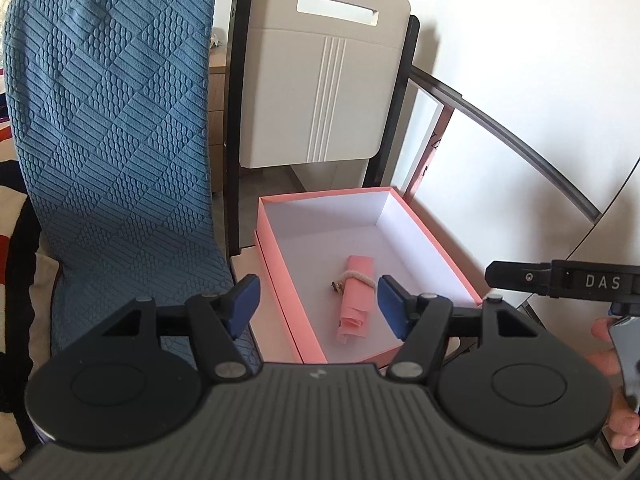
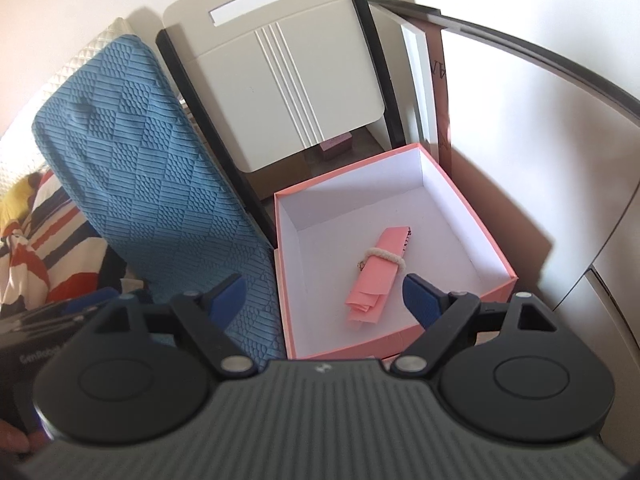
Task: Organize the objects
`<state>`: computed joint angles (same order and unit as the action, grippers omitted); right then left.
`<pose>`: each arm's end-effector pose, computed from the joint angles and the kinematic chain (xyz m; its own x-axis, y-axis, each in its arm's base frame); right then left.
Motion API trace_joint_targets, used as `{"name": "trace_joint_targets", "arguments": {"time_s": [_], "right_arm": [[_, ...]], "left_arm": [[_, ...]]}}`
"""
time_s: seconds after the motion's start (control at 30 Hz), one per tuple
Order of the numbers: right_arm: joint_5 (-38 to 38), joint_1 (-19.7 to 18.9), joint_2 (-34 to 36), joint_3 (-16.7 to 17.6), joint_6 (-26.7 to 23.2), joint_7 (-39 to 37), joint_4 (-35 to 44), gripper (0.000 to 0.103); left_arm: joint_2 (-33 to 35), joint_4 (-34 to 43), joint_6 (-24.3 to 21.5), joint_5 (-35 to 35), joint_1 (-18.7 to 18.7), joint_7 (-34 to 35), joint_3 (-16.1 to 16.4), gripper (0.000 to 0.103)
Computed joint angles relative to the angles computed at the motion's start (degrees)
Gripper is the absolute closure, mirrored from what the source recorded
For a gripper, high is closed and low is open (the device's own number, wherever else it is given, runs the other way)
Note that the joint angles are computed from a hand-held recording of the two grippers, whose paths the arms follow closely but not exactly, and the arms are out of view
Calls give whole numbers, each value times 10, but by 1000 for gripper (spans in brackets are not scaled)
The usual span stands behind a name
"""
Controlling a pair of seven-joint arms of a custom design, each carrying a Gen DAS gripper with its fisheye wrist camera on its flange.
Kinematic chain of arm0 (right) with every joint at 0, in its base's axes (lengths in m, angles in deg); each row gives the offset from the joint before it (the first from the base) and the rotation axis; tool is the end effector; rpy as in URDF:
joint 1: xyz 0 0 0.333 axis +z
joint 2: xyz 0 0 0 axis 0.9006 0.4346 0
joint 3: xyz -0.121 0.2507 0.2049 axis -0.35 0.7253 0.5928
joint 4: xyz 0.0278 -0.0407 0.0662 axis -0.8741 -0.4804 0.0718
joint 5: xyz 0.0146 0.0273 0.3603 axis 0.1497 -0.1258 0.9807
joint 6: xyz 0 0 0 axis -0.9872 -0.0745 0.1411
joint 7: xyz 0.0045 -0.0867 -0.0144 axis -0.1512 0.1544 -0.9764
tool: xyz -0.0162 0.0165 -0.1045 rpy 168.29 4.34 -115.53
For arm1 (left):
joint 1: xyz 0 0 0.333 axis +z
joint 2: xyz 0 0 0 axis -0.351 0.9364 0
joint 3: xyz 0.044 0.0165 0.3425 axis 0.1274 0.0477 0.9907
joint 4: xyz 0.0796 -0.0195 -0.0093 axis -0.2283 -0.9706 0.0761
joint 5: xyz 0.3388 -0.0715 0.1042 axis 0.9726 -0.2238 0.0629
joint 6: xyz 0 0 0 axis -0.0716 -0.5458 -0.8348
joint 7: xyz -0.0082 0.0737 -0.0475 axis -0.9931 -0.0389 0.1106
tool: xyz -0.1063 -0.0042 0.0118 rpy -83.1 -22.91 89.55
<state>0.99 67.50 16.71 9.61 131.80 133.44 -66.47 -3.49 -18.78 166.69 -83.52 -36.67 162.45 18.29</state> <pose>0.3314 0.1344 0.6796 -0.5826 -0.7570 -0.2958 -0.4506 0.6038 -0.6576 0.5229 -0.3080 0.6606 -0.6106 -0.7688 0.1899 -0.6110 0.3048 -0.7306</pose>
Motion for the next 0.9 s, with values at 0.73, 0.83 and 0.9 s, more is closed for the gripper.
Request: {"name": "trace_joint_targets", "arguments": {"time_s": [0.73,0.83,0.9], "right_arm": [[-77,33,-27,75,-135,68,10,16],[-76,41,-30,69,-134,77,2,16],[-77,44,-32,69,-135,80,0,16]], "left_arm": [[-74,-105,42,-90,-10,61,22,19],[-74,-106,42,-81,-11,54,23,14],[-74,-107,40,-78,-11,48,23,10]]}}
